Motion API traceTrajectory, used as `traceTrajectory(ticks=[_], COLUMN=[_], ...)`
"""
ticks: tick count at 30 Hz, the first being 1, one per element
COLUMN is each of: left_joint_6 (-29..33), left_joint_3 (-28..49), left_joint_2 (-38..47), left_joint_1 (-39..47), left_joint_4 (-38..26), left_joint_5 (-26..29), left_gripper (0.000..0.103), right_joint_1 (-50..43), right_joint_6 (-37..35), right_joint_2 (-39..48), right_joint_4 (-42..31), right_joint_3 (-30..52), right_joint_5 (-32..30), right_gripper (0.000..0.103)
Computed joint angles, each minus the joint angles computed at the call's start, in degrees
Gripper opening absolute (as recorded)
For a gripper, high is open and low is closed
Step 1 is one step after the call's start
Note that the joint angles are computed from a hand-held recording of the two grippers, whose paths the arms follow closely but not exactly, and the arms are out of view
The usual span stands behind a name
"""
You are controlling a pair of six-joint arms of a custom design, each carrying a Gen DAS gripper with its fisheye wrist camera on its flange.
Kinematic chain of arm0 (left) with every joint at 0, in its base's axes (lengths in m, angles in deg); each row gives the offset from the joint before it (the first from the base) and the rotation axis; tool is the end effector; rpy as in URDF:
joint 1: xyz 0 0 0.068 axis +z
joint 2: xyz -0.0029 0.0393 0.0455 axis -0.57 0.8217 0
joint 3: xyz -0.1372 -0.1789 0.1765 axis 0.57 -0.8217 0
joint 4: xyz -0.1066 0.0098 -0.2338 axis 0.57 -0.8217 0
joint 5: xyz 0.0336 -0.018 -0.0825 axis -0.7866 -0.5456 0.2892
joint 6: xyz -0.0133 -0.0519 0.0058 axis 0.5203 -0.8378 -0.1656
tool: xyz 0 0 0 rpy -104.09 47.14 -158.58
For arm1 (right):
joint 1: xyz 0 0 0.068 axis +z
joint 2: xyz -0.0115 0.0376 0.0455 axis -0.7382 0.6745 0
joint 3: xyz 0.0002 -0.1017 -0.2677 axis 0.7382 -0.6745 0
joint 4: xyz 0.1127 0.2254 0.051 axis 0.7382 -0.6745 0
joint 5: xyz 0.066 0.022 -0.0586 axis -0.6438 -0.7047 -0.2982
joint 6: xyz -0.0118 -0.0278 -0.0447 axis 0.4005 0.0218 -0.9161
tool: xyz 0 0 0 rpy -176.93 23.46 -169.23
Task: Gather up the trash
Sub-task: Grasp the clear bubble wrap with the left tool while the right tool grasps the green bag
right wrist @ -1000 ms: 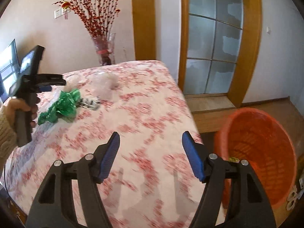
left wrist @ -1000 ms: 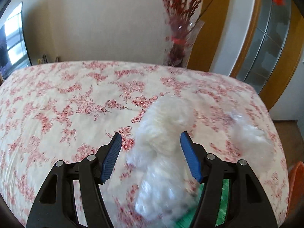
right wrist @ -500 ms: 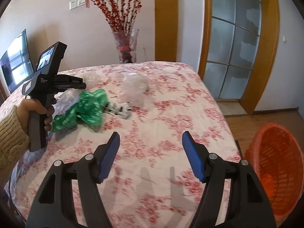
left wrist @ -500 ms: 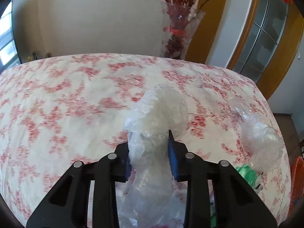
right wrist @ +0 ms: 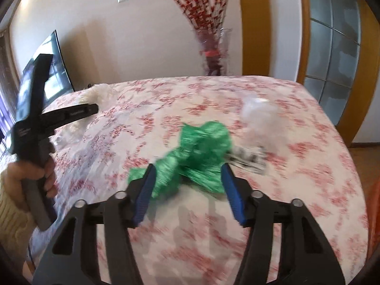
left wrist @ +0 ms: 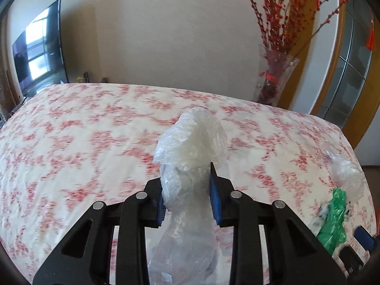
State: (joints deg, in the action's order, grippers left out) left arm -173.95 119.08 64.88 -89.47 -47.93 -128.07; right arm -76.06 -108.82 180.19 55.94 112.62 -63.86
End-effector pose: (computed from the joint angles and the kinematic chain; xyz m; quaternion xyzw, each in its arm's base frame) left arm 0.1443 -0.1581 0.0834 -0.3808 0.8269 0.1408 0.3892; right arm 0.2281 -0.0938 0.0787 -0.3712 0.8355 0.2168 0.3423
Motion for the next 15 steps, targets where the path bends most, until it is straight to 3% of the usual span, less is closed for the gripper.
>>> traceTrajectory(ticks=[4,7,10,15], left_joint_6=[-2.49,-2.47,-2.70,-2.91], left_joint_3=[-0.67,-0.69,-0.31,2.32], left_joint_2=[0.35,0.69,1.30,2.44], left_joint_1=[-1.82,-2.48,-3.42,-5.05], left_joint_4=[-1.08,-0.56,-0.11,-1.39], left_joint_5=[0.31,0.46,0.48,0.09], left_gripper=[0.030,0.030,0.030,0.030], right_joint_1=[5.97,8.31,7.71,2.91], right_joint_6=[8.83,11.40,10.44,4.31], right_joint_2=[-0.69,1.15,1.50,1.20], right_joint_4=[9.85,9.97,9.31,5.83], right_joint_3=[-4.12,-2.94,-2.63,-1.66], right_joint_5=[3.75,6.17,6.38,5.93], right_gripper=[0.046,0.036,0.029,0.027])
